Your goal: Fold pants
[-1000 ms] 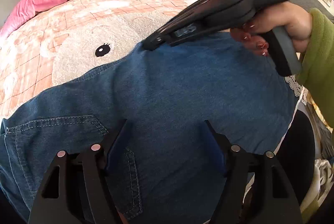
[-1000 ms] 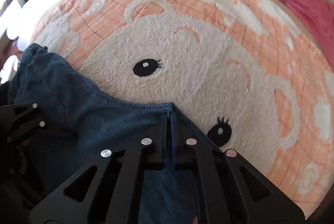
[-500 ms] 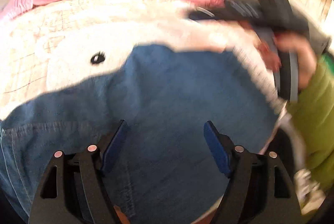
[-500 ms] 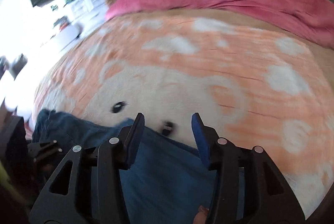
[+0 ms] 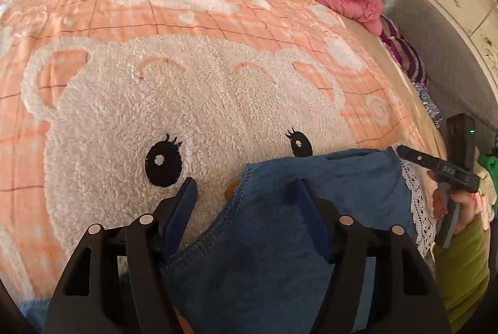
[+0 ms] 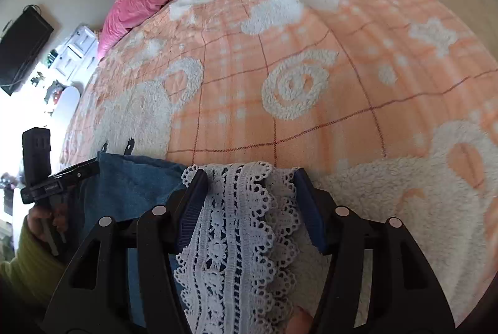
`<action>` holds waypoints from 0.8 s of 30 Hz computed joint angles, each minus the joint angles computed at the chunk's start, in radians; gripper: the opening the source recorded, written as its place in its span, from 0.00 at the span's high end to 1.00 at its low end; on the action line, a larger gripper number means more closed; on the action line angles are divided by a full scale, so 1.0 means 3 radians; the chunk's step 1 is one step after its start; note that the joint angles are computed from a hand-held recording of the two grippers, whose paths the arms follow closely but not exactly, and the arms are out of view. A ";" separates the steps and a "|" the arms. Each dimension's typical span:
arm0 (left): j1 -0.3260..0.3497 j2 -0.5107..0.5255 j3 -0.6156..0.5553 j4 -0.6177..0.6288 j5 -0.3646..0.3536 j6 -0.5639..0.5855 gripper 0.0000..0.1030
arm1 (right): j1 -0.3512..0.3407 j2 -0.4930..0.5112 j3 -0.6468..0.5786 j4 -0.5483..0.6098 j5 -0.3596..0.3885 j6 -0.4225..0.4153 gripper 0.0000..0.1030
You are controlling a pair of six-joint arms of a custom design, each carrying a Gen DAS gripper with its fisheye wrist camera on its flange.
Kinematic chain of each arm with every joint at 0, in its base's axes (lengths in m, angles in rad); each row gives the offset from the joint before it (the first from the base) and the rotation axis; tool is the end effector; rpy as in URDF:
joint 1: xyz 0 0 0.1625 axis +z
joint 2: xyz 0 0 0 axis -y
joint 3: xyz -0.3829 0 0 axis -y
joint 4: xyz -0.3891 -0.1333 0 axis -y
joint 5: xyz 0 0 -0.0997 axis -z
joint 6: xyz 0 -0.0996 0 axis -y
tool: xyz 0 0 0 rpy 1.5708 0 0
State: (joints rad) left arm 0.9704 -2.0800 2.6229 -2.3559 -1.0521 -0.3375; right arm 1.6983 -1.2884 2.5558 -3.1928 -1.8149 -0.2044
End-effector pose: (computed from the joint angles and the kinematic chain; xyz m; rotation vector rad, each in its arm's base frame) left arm 0.0016 -0.3211 0.2357 0.2694 2.7078 -0.6214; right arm 0.1528 -0.3333 0.1029 0.4082 -2.8156 0.4959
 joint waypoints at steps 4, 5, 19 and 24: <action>0.0125 0.0081 0.0036 -0.0317 -0.0262 0.0218 0.39 | -0.0053 -0.0011 0.0082 -0.0118 0.0118 -0.0076 0.66; 0.0168 0.0153 0.0033 -0.0423 -0.0361 0.0262 0.40 | -0.0073 -0.0021 0.0097 -0.0127 0.0158 -0.0076 0.68; 0.0055 0.0374 0.0164 -0.1106 -0.0186 0.0413 0.91 | 0.0331 0.0024 0.0095 -0.0631 -0.0201 -0.0230 0.83; 0.0041 0.0558 0.0177 -0.1127 0.0028 0.0429 0.91 | 0.0372 0.0553 -0.0072 -0.0822 -0.0740 -0.0286 0.78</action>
State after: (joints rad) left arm 0.9828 -1.9125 2.6761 -2.6940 -1.0438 -0.2088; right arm 1.8099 -1.1224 2.5340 -3.4395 -2.0370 -0.2903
